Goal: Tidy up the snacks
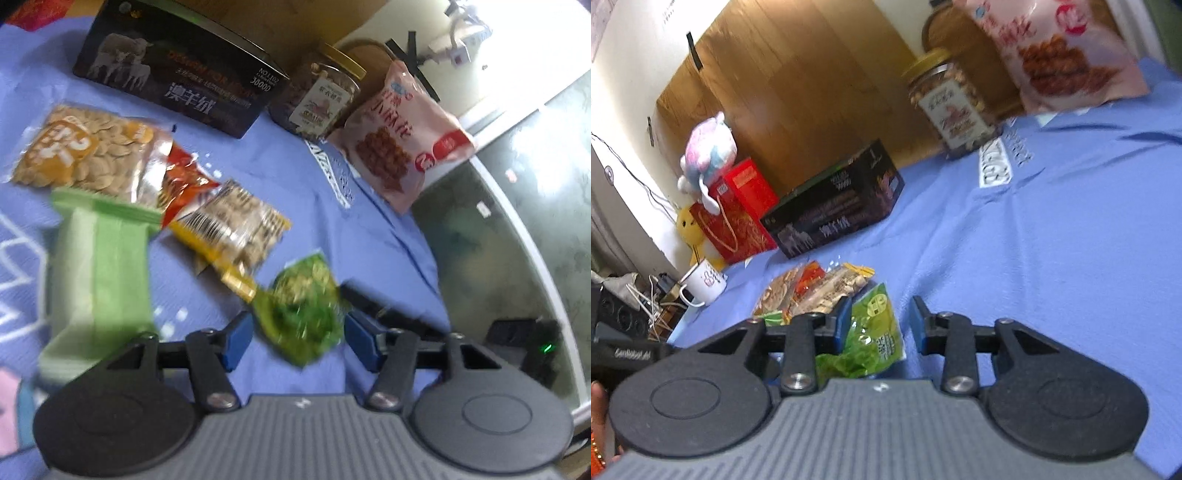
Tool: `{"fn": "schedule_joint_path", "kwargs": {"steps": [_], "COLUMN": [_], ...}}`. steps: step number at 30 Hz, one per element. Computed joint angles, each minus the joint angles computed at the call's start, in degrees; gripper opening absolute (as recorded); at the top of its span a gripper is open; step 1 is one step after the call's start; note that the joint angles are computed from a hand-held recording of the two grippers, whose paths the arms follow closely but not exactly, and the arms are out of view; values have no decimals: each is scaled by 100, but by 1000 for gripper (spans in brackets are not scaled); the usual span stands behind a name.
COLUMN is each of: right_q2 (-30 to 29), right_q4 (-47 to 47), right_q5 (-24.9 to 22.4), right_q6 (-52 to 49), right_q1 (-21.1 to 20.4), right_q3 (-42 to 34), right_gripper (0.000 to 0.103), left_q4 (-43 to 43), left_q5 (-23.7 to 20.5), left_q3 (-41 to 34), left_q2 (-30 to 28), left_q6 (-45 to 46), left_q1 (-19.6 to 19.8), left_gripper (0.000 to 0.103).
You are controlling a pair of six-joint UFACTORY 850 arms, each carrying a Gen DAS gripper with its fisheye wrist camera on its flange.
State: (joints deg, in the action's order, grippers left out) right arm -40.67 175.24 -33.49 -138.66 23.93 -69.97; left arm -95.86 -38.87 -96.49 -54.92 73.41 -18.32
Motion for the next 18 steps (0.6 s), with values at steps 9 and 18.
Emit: {"fn": "schedule_joint_path", "kwargs": {"steps": [9, 18], "right_q2": [89, 93], "right_q4": [-300, -470], "right_q5": [-134, -370], "right_q6": [645, 807], "right_q1": [150, 136], "right_q3": [284, -214], "right_gripper": [5, 3], "left_q4": [-64, -201], "left_q5": [262, 77], "left_q3": [56, -365], "left_q2": [34, 81], "left_q6": [201, 508], "left_q1": [7, 227], "left_gripper": [21, 21]}}
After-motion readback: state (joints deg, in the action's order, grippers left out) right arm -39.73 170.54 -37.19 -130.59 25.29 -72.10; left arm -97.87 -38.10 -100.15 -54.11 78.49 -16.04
